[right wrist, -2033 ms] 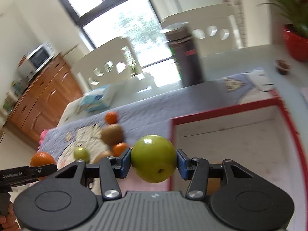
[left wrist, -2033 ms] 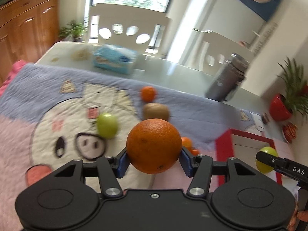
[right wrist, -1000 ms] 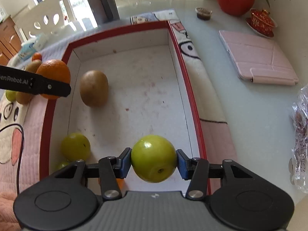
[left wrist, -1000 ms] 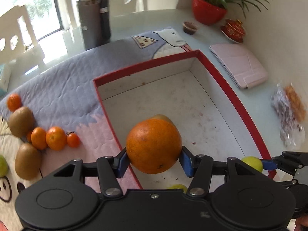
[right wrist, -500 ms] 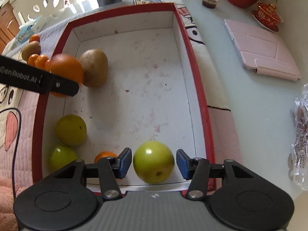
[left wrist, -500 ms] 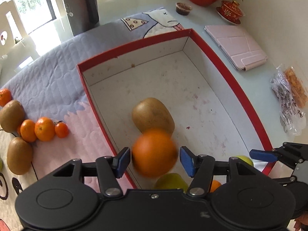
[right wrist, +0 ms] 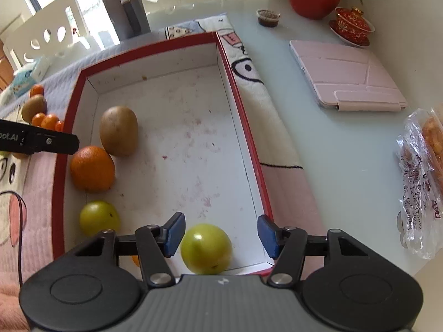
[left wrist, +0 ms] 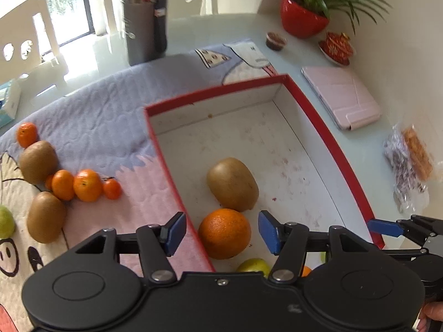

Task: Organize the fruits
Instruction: 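Move both grippers back over the fruit on the quilt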

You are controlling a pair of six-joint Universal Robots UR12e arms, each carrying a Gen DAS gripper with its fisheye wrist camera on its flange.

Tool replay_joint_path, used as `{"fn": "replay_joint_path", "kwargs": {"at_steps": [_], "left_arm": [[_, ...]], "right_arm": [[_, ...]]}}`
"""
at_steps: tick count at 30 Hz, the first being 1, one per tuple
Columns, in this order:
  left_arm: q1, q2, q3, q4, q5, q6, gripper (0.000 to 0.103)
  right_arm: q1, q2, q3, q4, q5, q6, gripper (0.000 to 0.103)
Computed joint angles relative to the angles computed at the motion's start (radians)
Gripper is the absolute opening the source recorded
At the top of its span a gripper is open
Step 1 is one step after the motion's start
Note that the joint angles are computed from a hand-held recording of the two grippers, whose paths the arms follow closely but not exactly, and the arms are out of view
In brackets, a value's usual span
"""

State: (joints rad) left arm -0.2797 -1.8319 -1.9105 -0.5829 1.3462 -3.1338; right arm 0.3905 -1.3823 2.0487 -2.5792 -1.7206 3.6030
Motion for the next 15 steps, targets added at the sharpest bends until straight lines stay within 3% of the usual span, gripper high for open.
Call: {"fn": "replay_joint_path", "kwargs": {"at_steps": [6,15], "left_arm": [[0.048,0.03,-0.03,0.045,0.007,-0.03,0.071],[0.169,0.073,-0.073,0.128,0.037,-0.116,0.072]], "right_arm": [[0.011,0.008,-0.017,-0.044,-0.005,0.042,0.06],[0.039,0.063,-0.109,-0.124,0.01,0.043,0.06]]}}
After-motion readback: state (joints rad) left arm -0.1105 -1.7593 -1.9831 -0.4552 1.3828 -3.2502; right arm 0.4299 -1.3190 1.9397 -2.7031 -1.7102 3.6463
